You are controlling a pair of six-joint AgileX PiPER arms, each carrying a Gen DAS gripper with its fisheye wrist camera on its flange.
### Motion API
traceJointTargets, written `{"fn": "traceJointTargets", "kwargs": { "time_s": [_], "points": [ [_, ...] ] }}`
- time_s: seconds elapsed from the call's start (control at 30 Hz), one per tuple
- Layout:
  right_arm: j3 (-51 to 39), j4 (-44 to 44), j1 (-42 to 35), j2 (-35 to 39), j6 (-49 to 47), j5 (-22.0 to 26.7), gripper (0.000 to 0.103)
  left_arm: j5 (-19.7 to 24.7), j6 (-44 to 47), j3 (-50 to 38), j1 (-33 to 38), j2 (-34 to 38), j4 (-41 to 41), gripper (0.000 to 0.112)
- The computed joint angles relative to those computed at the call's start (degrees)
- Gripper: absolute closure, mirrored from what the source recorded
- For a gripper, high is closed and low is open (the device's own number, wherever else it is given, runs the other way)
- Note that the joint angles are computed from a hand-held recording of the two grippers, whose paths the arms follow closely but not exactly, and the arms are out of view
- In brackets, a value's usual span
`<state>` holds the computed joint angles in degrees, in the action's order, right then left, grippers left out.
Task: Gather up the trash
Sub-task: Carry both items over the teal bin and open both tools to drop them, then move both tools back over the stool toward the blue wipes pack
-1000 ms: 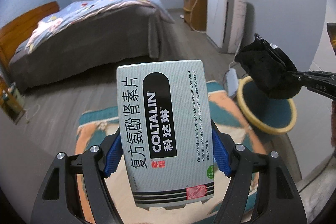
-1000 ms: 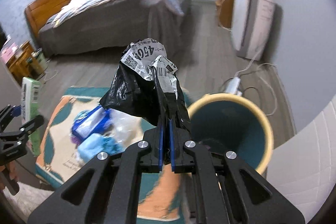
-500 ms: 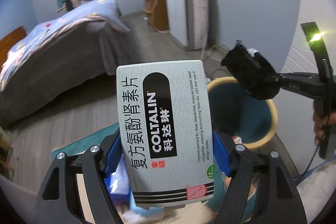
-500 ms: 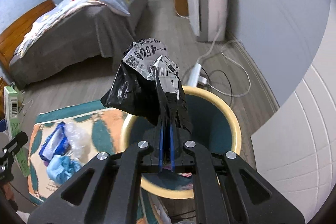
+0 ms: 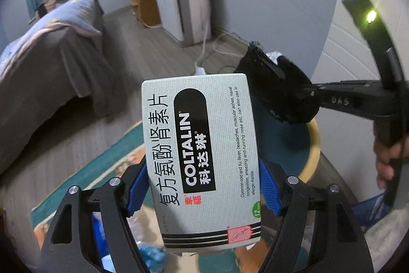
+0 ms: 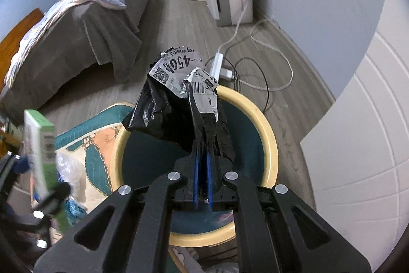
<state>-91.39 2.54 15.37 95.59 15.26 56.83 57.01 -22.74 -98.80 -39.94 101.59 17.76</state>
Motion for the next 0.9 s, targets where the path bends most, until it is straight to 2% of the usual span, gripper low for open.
{"fn": "traceJointTargets", "kwargs": {
  "time_s": [0.07, 0.3, 0.4, 0.5, 0.57, 0.6, 0.67, 0.9],
  "points": [
    [0.0, 0.0, -0.2, 0.3, 0.4, 0.3, 0.099, 0.8, 1.8, -3.3, 0.1, 3.2, -0.7, 0.038],
    [-0.7, -0.9, -0.2, 1.8, 1.2, 1.4, 0.098, 0.6, 4.2, -6.2, 0.5, 6.5, -2.0, 0.037],
    [-0.6, -1.2, 0.0, 1.9, 1.5, 1.6, 0.096, -0.3, 3.0, -5.9, 1.3, 6.5, -1.9, 0.028],
    [-1.2, -2.1, 0.5, 2.1, 2.1, 2.1, 0.083, -1.6, 1.7, -4.3, 2.4, 5.4, -3.0, 0.026],
    [-0.8, -2.5, 0.5, 1.8, 2.4, 1.8, 0.07, -1.5, 1.3, -4.3, 3.2, 5.1, -3.0, 0.024],
    [-0.7, -2.8, 0.6, 1.7, 2.7, 1.7, 0.067, -1.4, 0.9, -4.0, 3.2, 4.7, -2.7, 0.022],
    [-0.5, -3.0, 0.8, 1.4, 2.9, 1.7, 0.057, -1.2, -0.1, -3.0, 3.3, 3.6, -1.6, 0.021],
    [-0.4, -5.3, 2.4, 0.4, 4.2, 1.7, 0.025, -1.3, -5.3, 4.0, 3.3, -3.8, 2.2, 0.018]
  ]
}}
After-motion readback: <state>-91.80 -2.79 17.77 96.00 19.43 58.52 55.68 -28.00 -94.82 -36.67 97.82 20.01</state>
